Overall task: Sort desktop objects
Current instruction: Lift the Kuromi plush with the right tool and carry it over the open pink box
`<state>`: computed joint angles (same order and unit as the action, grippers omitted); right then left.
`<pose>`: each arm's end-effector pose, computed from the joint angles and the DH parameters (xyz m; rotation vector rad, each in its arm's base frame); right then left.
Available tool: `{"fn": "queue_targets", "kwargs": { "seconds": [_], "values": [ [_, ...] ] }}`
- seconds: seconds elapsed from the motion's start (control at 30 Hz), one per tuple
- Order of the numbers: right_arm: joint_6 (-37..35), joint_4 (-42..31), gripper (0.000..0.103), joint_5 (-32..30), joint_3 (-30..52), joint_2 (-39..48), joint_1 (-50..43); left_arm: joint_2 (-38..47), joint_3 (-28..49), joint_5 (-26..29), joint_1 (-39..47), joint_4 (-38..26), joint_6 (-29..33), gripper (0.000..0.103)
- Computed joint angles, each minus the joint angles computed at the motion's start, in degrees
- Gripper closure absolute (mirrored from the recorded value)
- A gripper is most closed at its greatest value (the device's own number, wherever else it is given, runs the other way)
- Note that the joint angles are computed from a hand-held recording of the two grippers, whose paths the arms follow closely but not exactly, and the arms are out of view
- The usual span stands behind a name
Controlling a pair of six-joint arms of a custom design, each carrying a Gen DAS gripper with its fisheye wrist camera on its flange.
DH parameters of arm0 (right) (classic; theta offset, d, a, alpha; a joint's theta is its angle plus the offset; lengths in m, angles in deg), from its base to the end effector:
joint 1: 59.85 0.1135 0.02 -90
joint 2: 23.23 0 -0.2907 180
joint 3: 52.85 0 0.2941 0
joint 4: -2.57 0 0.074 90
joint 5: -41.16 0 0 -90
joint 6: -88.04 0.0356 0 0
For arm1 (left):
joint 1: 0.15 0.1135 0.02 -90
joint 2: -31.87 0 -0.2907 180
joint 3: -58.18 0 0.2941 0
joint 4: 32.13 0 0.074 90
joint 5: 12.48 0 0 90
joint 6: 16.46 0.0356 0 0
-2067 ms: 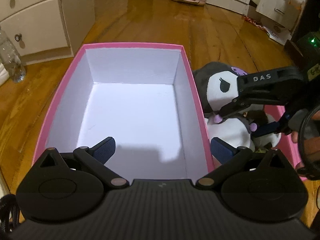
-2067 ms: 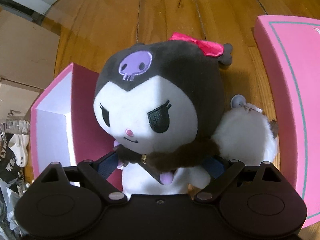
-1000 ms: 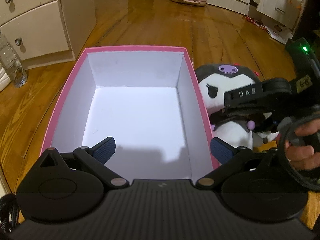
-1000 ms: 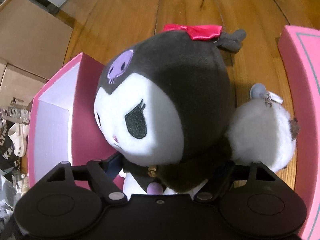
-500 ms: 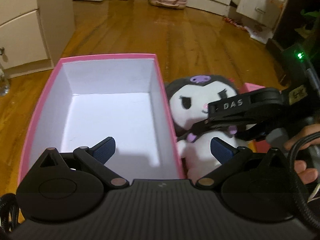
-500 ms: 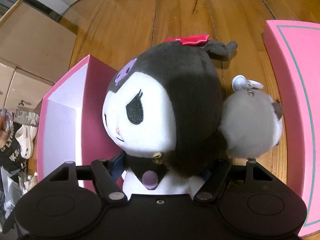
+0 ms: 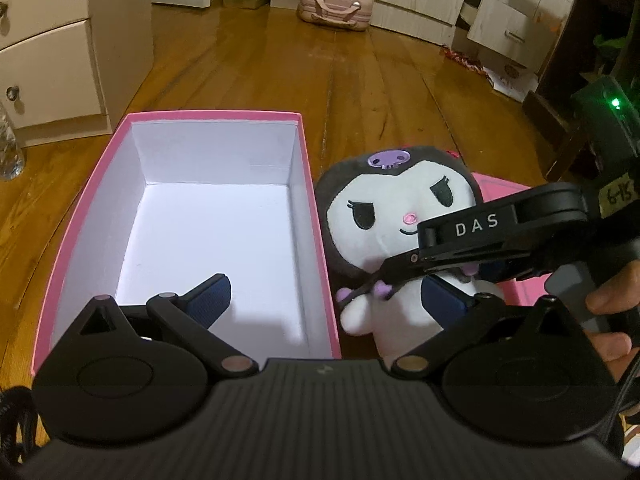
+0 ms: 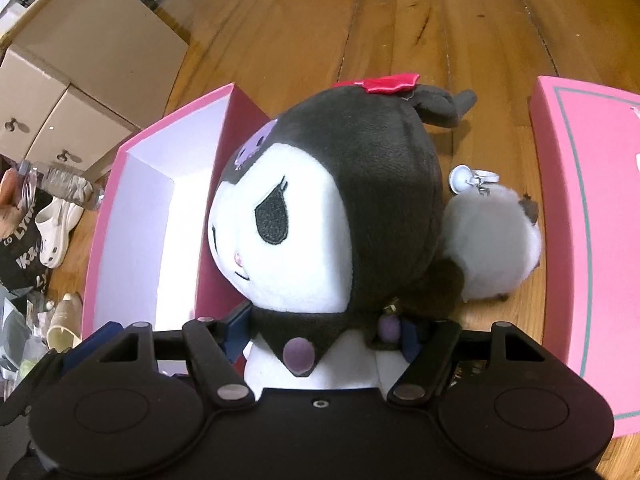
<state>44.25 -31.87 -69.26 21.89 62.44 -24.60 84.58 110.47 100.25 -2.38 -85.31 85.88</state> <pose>0.2887 0.2192 0.2712 0.0565 2.5846 1.0423 0.2007 -0.0216 0.2566 0.4705 2.4058 -0.4189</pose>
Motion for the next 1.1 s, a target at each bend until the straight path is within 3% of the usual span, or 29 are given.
{"fn": "queue_targets", "kwargs": {
  "seconds": [0.17, 0.3, 0.5, 0.8, 1.1],
  "values": [
    [-3.13, 1.37, 0.028, -0.55, -4.31, -3.54, -1.3, -1.21, 0.45, 1.89, 1.46, -1.2, 0.83, 0.0],
    [-1.25, 1.92, 0.028, 4.56, -11.43, -12.06, 4.66, -2.64, 0.64, 3.39, 1.85, -2.42, 0.7, 0.0],
    [-2.84, 2.1, 0.028, 6.87, -11.44, -13.35, 6.06, -4.48, 0.37, 1.64, -0.51, -3.38, -1.1, 0.0],
    [-4.04, -3.27, 0.028, 11.24, -9.85, -17.65, 7.53, -6.04, 1.72, 2.7, -0.87, -5.68, 0.29, 0.0],
    [-5.17, -3.06, 0.028, 10.19, -11.27, -21.55, 6.38, -8.19, 3.22, 5.99, -0.67, -7.77, 1.28, 0.0]
  ]
}}
